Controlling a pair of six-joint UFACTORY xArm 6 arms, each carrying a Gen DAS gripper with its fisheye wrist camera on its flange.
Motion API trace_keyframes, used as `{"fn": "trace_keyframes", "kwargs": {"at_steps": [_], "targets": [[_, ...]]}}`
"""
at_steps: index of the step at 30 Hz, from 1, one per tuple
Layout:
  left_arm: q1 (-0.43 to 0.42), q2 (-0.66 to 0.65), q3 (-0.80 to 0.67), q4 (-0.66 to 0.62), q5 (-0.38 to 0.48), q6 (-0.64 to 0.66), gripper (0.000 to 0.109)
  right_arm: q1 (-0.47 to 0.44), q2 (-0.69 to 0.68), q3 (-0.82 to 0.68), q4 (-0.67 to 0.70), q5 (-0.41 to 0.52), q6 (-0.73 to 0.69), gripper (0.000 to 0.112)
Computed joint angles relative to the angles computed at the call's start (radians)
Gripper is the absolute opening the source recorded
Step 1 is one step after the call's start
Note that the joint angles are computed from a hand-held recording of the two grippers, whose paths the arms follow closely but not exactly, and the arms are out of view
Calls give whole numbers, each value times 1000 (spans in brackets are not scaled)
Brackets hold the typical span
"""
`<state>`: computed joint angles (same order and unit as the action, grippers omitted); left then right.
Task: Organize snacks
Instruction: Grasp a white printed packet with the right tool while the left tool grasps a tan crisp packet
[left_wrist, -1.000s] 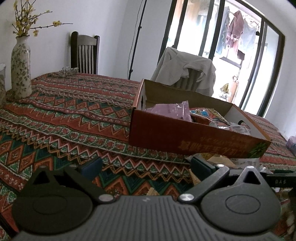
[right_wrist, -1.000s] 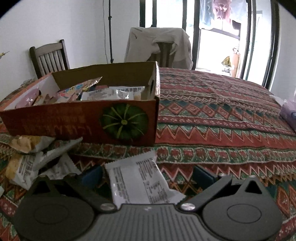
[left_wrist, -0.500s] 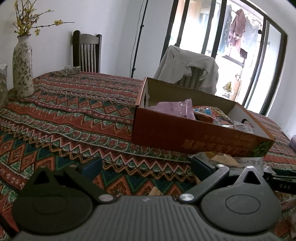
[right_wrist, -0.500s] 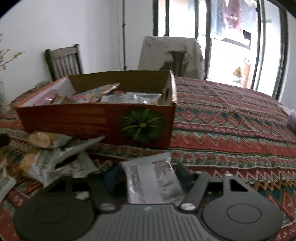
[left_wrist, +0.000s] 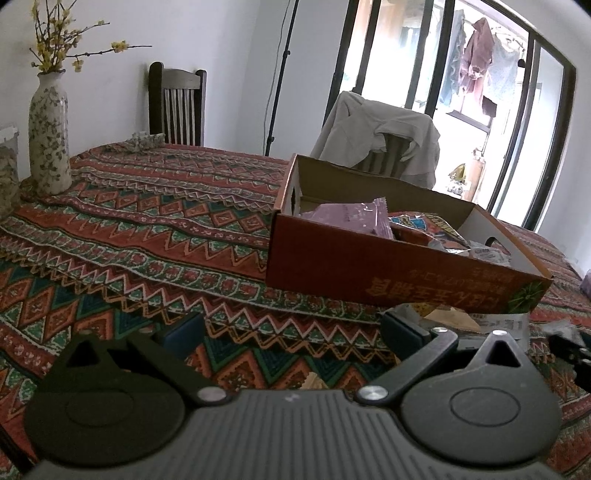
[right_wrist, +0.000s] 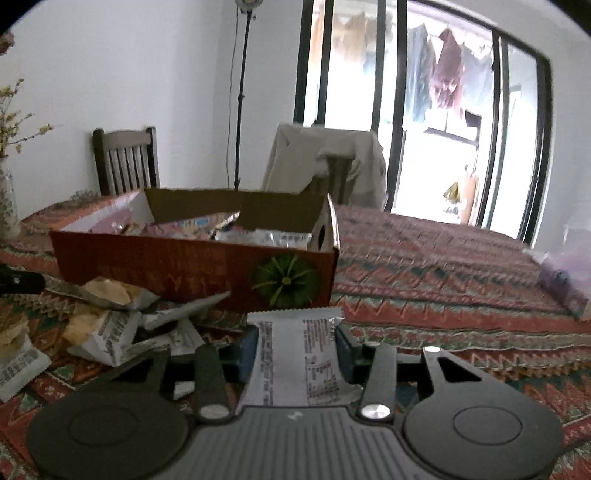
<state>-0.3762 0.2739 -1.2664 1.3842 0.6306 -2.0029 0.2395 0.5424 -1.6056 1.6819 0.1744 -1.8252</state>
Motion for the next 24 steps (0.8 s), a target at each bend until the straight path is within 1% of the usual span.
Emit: {"fn": "trace_keyframes", "kwargs": {"at_steps": [1, 2, 4, 8, 10, 13, 18, 22, 24], "targets": [[0, 1, -2, -10, 2, 8, 103, -3, -17, 12, 90, 4, -88, 43], [2, 2, -3, -26, 0, 20, 103, -5, -26, 18, 140, 10, -134, 43], [7, 0, -3, -59, -13, 43, 103, -15, -39, 31, 172, 27, -156, 43], [2, -27, 12, -108, -25, 96, 103, -27, -40, 32, 156, 50, -120, 43], [-6, -55, 32, -115, -28, 108, 103, -30, -42, 35, 164, 59, -126, 43], [-30, -88, 45, -158, 21, 164, 103, -35, -46, 41, 194, 72, -148, 43], [-47, -106, 56, -239, 65, 236, 103, -43, -54, 49, 230, 95, -171, 44], [-47, -89, 49, -320, 42, 296, 103, -51, -65, 63, 245, 118, -185, 44], [-52, -74, 37, -340, 33, 319, 103, -51, -66, 64, 245, 122, -183, 44]]}}
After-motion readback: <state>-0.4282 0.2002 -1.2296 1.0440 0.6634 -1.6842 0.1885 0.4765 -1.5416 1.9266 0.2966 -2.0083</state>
